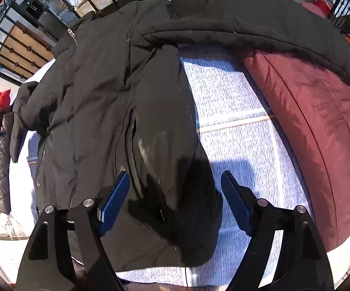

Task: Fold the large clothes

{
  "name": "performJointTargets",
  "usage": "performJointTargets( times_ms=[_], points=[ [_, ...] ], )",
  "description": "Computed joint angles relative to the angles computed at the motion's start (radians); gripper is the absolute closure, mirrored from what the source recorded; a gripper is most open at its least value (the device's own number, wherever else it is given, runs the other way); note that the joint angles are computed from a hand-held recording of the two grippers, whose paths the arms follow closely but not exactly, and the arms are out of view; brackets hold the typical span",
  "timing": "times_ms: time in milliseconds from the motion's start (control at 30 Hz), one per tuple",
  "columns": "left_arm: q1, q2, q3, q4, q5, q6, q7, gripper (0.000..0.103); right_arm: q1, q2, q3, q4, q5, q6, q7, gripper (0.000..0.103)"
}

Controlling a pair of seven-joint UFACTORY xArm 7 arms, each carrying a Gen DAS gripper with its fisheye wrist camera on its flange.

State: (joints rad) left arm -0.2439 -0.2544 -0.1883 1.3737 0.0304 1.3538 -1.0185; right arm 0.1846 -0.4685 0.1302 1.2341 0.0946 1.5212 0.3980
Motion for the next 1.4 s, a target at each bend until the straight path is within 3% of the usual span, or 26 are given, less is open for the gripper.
performJointTargets(
  times_ms=[100, 167, 233, 333, 500, 600, 733, 767, 833, 867, 933, 1067, 1200, 1400],
  points=[
    [0.014, 0.053, 0.026, 0.001, -0.032, -0.022, 0.0, 0.009, -0.018, -0.051, -0.009, -0.031, -0.003, 0.022, 0.039, 0.026],
    [0.021, 0.083, 0.031, 0.013, -0.008, -0.014, 0.002, 0.036, -0.034, -0.09, -0.014, -0.048, 0.0, 0.047, 0.078, 0.026],
    [0.029, 0.095, 0.052, 0.018, -0.021, -0.02, 0.042, 0.077, -0.051, -0.113, -0.023, -0.066, -0.012, 0.058, 0.093, 0.026],
    [0.056, 0.086, 0.072, 0.023, 0.005, -0.036, 0.067, 0.088, -0.075, -0.146, -0.029, -0.087, -0.035, 0.07, 0.115, 0.026],
    [0.107, 0.13, 0.086, 0.083, 0.15, 0.026, 0.069, 0.092, -0.107, -0.17, -0.041, -0.095, -0.059, 0.113, 0.131, 0.026],
    [0.117, 0.137, 0.093, 0.058, 0.172, 0.028, 0.068, 0.092, -0.112, -0.164, -0.041, -0.089, -0.062, 0.113, 0.128, 0.026],
    [0.106, 0.144, 0.084, 0.052, 0.188, 0.043, 0.081, 0.07, -0.104, -0.148, -0.043, -0.08, -0.059, 0.101, 0.097, 0.026],
    [0.102, 0.127, 0.083, 0.043, 0.191, 0.031, 0.107, 0.06, -0.102, -0.143, -0.044, -0.084, -0.056, 0.097, 0.09, 0.026],
    [0.089, 0.088, 0.07, 0.022, 0.204, 0.024, 0.159, 0.02, -0.099, -0.132, -0.044, -0.095, -0.04, 0.085, 0.09, 0.026],
    [0.086, 0.048, 0.065, -0.008, 0.218, 0.006, 0.176, 0.014, -0.096, -0.13, -0.051, -0.105, -0.024, 0.077, 0.088, 0.026],
    [0.074, -0.064, 0.05, -0.093, 0.223, -0.055, 0.21, 0.011, -0.092, -0.131, -0.06, -0.123, 0.001, 0.065, 0.082, 0.026],
    [0.054, -0.256, 0.046, -0.221, 0.094, -0.045, 0.27, 0.007, -0.084, -0.123, -0.077, -0.156, 0.037, 0.032, 0.051, 0.026],
    [0.052, -0.451, 0.017, -0.36, -0.014, 0.067, 0.238, 0.007, -0.079, -0.111, -0.097, -0.174, 0.074, 0.009, 0.014, 0.026],
    [0.024, -0.695, -0.056, -0.522, -0.185, 0.235, 0.083, 0.007, -0.061, -0.078, -0.108, -0.184, 0.116, -0.011, -0.079, 0.026]
  ],
)
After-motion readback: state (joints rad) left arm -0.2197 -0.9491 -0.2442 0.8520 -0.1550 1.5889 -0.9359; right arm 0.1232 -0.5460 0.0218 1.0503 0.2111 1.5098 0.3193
